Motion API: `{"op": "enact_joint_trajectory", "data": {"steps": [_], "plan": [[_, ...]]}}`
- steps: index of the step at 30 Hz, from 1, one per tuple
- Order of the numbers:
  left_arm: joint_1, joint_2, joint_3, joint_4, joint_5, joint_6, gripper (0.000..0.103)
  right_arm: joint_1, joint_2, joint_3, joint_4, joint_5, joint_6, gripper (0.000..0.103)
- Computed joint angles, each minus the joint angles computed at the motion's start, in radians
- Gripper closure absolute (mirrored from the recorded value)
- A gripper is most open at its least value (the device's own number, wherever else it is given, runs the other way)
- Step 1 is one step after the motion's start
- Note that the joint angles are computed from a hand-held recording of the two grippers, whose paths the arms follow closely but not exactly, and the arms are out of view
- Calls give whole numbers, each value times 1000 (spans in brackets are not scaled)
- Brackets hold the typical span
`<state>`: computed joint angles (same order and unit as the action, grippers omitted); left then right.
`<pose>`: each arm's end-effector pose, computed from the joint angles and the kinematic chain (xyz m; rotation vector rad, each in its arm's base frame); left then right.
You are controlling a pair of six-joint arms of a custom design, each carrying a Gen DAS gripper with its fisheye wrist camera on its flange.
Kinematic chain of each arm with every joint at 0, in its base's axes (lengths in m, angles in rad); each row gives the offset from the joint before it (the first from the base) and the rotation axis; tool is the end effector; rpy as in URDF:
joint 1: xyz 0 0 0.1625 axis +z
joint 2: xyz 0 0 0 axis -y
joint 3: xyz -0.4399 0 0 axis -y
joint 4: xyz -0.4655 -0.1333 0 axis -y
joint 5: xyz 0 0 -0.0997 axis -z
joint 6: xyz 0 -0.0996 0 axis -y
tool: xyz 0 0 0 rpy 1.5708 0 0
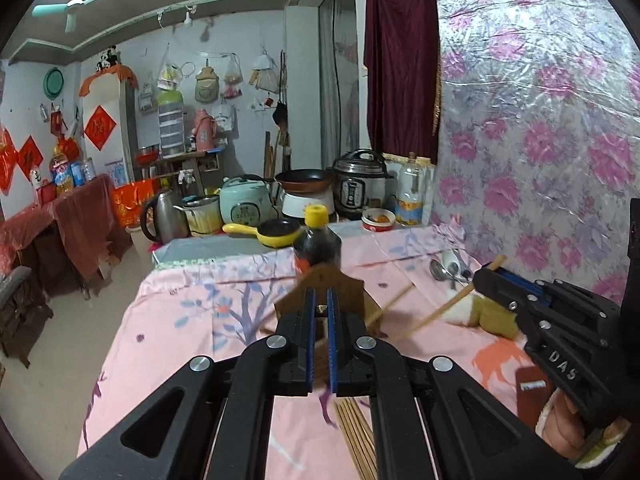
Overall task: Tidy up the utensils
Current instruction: 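Carry both chopsticks into the wooden holder and open both tools, then withdraw both tools from the holder back over the chopstick bundle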
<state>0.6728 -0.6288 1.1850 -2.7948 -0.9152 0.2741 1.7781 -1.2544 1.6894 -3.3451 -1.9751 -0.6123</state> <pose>-0.5660 -0.6991 0.1752 1.1407 2.2532 -1.0898 0.2302 -0.6373 0.4604 0.5150 -2.0256 1.5149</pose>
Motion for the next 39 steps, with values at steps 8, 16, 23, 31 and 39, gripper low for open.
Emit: {"op": "enact_joint_trajectory", "data": {"steps": [8,16,23,31,39], "plan": [[55,104,-176,120,-4,-64,97,-13,88,-134,33,-18,-2,97],[87,153,-264,201,-20,-94,97,-22,171,-276,35,4,33,97],[103,171,-278,223,2,-142,51,-49,257,-341,65,-110,9,86],[86,117,-182,95,40,-114,21,-58,165,-220,-36,-80,37,41],[68,8,50,-48,106,-127,9,-68,55,-1,-240,-21,97,7]]}}
